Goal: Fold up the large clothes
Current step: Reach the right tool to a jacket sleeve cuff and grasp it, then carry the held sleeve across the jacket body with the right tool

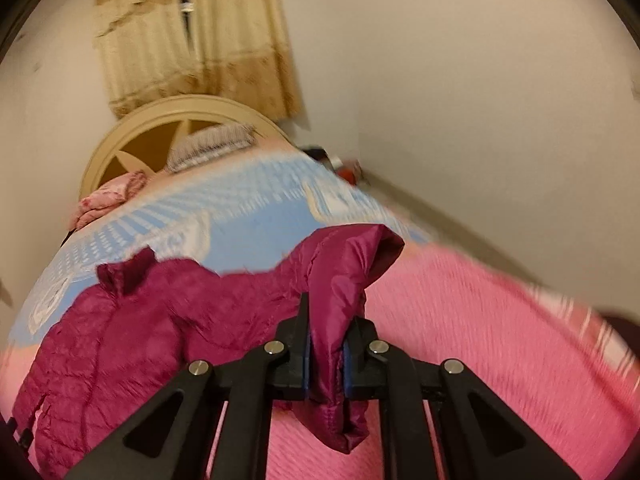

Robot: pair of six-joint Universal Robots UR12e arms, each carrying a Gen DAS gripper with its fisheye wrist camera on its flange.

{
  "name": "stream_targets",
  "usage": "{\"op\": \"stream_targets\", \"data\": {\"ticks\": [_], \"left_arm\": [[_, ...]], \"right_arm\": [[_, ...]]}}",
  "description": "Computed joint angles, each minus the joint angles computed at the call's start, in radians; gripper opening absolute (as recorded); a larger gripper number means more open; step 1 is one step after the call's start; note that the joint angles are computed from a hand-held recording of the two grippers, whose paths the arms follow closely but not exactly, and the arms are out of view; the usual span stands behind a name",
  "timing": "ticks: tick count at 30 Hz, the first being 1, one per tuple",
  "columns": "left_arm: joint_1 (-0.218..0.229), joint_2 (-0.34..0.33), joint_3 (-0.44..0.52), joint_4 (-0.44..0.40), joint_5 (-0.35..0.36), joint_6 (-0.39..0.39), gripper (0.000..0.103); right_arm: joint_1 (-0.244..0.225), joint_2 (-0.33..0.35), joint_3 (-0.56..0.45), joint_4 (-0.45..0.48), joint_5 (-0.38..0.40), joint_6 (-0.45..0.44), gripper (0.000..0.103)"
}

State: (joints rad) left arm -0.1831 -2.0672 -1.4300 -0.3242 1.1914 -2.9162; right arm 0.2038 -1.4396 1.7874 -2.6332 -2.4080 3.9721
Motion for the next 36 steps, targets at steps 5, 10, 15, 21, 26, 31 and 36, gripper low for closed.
{"op": "stream_targets", "data": {"ticks": [5, 10, 15, 21, 26, 31, 36], "left_arm": [[0.011, -0.006, 0.006, -0.008, -0.001, -0.024, 0.103], [0.021, -0.013, 0.014, -0.018, 0.003, -0.043, 0.103], [0.028, -0.017, 0.015, -0.001, 0.024, -0.057, 0.103], [0.035, -0.027, 0.030, -0.009, 0.038, -0.062, 0.103], [0.038, -0.029, 0.034, -0.013, 0.052, -0.062, 0.103], [0.037, -0.031, 0.035, -0.007, 0.076, -0.055, 0.103], [0.033, -0.041, 0.050, -0.022, 0.100, -0.045, 0.103]], "right_arm": [[0.043, 0.088, -0.155, -0.081, -0.044, -0.267, 0.010], [0.087, 0.210, -0.331, -0.139, -0.028, -0.525, 0.010], [0.113, 0.310, -0.458, -0.144, 0.035, -0.672, 0.010], [0.123, 0.409, -0.549, -0.111, 0.153, -0.697, 0.010], [0.113, 0.477, -0.598, -0.068, 0.289, -0.626, 0.009], [0.106, 0.538, -0.645, -0.011, 0.392, -0.550, 0.010], [0.093, 0.571, -0.661, 0.027, 0.494, -0.479, 0.010]]}}
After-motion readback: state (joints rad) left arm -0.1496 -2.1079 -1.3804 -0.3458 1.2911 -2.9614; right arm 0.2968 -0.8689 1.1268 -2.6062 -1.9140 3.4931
